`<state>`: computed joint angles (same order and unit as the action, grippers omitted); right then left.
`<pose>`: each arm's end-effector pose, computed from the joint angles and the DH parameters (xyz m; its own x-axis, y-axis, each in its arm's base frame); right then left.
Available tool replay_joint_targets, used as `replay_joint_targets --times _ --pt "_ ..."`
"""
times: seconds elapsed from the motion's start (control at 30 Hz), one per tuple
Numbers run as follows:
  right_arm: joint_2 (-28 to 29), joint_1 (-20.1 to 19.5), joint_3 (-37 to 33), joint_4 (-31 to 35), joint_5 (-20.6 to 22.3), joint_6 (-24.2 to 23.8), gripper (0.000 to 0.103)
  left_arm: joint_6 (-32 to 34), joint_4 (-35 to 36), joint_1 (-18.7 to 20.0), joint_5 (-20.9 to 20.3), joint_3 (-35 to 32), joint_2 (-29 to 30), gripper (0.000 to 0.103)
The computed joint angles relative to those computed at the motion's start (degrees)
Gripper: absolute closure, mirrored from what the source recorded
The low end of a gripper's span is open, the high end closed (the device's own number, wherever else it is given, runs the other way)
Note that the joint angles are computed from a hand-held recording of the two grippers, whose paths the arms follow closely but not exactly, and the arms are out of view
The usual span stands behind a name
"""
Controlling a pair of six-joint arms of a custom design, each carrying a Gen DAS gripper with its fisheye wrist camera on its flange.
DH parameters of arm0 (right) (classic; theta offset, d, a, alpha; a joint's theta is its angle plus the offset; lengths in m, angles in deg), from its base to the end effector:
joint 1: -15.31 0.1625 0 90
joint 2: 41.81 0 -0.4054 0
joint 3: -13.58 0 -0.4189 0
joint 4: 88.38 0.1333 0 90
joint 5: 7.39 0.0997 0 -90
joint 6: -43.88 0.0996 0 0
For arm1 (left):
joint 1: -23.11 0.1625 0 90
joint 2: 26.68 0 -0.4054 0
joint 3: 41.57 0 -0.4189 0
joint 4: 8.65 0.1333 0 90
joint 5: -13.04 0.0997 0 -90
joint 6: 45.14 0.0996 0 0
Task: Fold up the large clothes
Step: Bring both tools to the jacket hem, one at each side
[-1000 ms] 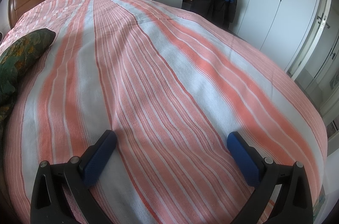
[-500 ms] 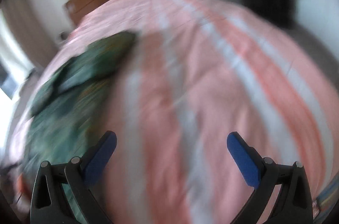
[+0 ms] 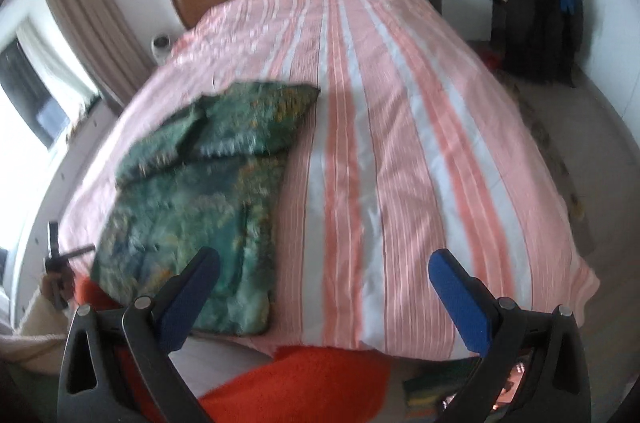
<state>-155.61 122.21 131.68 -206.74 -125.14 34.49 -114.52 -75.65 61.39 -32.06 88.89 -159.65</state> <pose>0.1940 -0.3394 0.4622 -0.8466 -0.2172 0.4860 -0.4090 0.8496 -0.3329 -0.0394 -0.2905 0.3765 -0.7745 -0.2934 -0.5605 0.0298 0.8681 -0.4956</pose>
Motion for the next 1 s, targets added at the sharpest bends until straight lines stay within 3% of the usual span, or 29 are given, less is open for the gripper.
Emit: replay_joint_targets --times 0.2,0.37,0.5,0.83,1.0 --pt "-0.73 -2.66 2.57 0.34 4.66 1.06 0.0 -0.46 2.71 -1.89 -1.18 0.43 -0.53 0.0" --pt "0.34 -1.0 1.66 1.73 3.6 0.87 0.0 -1.01 2.59 -2.96 -2.38 0.76 -1.48 0.001" --pt "1.29 -2.39 2.87 2.7 3.96 1.96 0.0 0.68 -0.73 -2.94 -4.04 3.08 -1.59 0.001" --pt "3.32 -0.75 1.53 7.09 1.47 3.09 0.001 -1.19 2.95 -4.94 -3.26 1.97 -2.3 0.001" --pt "4.05 -0.3 1.03 7.18 0.85 3.53 0.001 3.22 -2.43 -3.08 -4.57 3.23 -3.82 0.001"
